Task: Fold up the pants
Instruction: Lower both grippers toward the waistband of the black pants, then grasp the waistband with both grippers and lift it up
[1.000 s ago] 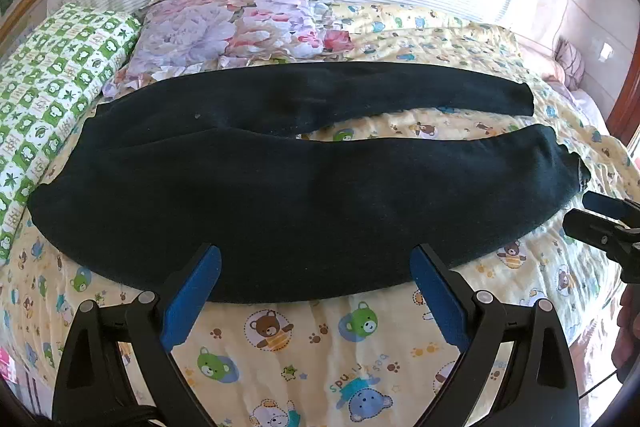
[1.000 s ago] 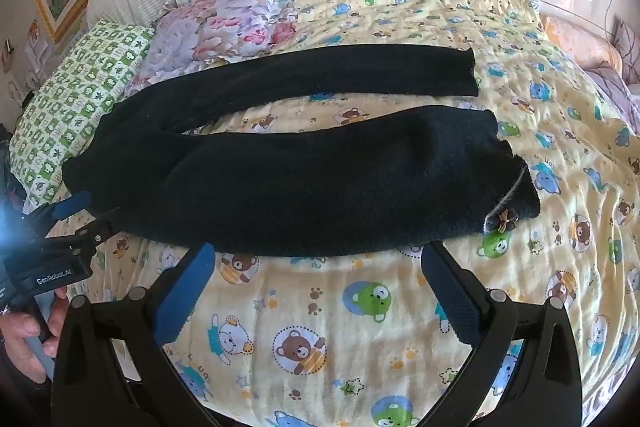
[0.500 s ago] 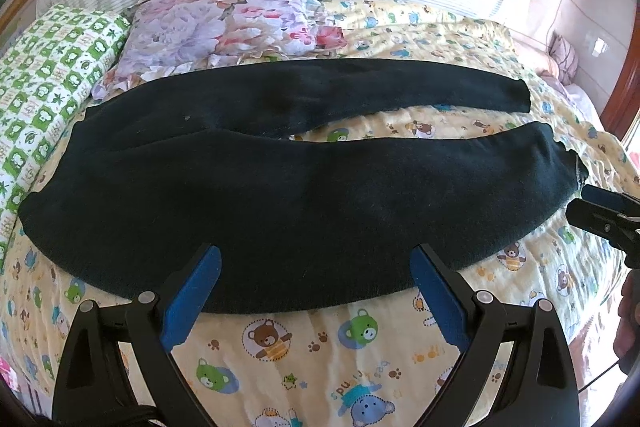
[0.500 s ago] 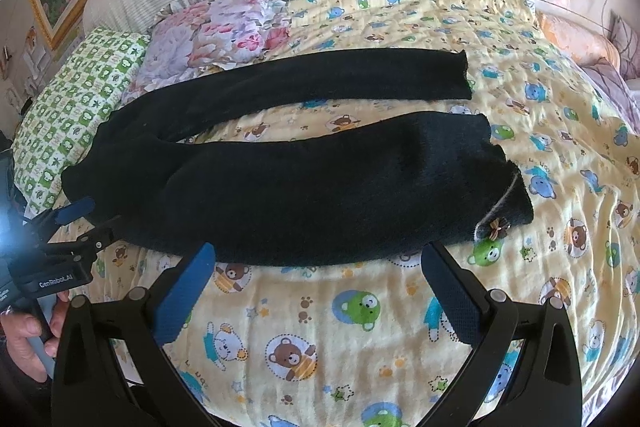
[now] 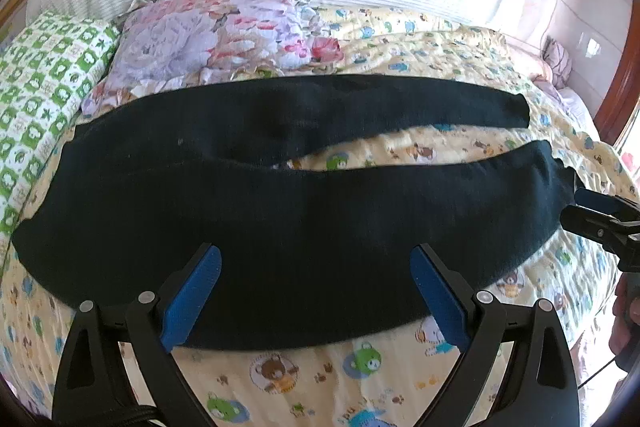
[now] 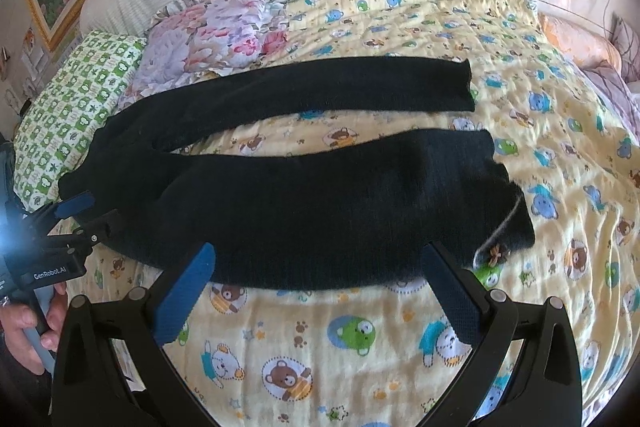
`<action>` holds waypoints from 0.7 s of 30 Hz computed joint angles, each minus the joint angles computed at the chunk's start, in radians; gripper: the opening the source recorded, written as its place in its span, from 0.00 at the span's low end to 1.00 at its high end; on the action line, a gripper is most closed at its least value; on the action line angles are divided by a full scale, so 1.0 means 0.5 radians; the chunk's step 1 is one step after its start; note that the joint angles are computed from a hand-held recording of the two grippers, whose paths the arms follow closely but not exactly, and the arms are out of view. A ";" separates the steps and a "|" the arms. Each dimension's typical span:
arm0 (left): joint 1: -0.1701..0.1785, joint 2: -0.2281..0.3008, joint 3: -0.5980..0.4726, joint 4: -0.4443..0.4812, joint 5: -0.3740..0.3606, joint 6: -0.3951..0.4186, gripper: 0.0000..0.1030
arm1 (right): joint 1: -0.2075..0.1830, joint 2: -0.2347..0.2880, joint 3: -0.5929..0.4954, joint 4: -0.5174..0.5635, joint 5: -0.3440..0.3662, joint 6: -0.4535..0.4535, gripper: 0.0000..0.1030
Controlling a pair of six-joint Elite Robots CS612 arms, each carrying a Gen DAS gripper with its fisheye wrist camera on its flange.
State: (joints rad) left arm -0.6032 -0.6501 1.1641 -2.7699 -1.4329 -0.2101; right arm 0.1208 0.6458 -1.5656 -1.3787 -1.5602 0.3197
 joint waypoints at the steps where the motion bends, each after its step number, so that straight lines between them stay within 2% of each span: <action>1: 0.004 0.007 -0.016 0.004 -0.003 0.008 0.93 | -0.003 0.001 0.004 -0.021 0.002 -0.003 1.00; 8: 0.040 0.067 -0.158 0.073 -0.057 0.049 0.93 | -0.033 -0.028 0.048 -0.012 0.052 0.005 1.00; 21: 0.083 0.233 -0.529 0.307 -0.160 0.202 0.93 | -0.084 -0.086 0.155 -0.045 0.029 -0.015 1.00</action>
State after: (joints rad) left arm -0.5618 -0.5335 0.8997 -2.6164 -1.5127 -0.1090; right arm 0.0786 0.6027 -1.4882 -1.4014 -1.5459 0.3120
